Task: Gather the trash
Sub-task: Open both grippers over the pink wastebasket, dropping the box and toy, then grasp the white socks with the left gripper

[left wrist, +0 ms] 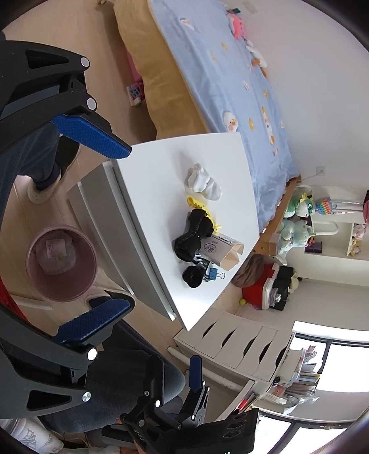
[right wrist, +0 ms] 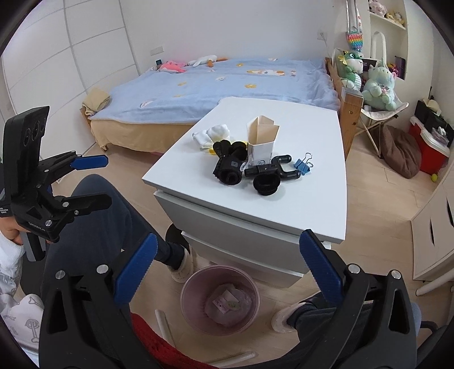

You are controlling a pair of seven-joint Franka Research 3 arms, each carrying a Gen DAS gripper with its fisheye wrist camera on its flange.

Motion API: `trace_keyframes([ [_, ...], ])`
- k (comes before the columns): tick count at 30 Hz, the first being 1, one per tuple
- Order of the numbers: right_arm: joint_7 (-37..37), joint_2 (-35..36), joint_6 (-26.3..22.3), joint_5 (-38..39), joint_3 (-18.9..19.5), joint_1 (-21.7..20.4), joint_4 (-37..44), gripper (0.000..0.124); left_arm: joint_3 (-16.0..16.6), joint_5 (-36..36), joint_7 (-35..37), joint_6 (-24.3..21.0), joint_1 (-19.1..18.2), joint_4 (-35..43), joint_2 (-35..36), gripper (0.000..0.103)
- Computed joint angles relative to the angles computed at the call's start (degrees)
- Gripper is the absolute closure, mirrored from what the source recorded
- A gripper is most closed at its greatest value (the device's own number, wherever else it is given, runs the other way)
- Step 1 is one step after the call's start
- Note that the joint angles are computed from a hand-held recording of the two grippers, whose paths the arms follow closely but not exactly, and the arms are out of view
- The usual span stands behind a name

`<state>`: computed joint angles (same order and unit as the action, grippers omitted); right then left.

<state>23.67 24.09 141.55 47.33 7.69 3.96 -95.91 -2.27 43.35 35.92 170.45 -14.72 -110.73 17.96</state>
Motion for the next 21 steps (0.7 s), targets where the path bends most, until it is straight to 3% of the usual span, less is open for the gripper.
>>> trace_keyframes([
  [5, 1.7, 1.8, 0.8, -1.3, -0.3, 0.3, 3.4, 0.025, 0.5, -0.9, 1.9, 0.8, 0.9, 3.3, 2.0, 0.008],
  [11, 3.5, 3.2, 1.3, -2.3, 0.2, -0.2, 5.8, 0.025, -3.0, -9.0, 12.6, -0.2, 5.2, 9.4, 5.9, 0.008],
  [21, 5.0, 3.7, 0.9, -3.3, 0.3, -0.6, 5.9, 0.025, -6.2, -20.8, 31.2, -11.1, 8.0, 26.2, 16.7, 0.008],
])
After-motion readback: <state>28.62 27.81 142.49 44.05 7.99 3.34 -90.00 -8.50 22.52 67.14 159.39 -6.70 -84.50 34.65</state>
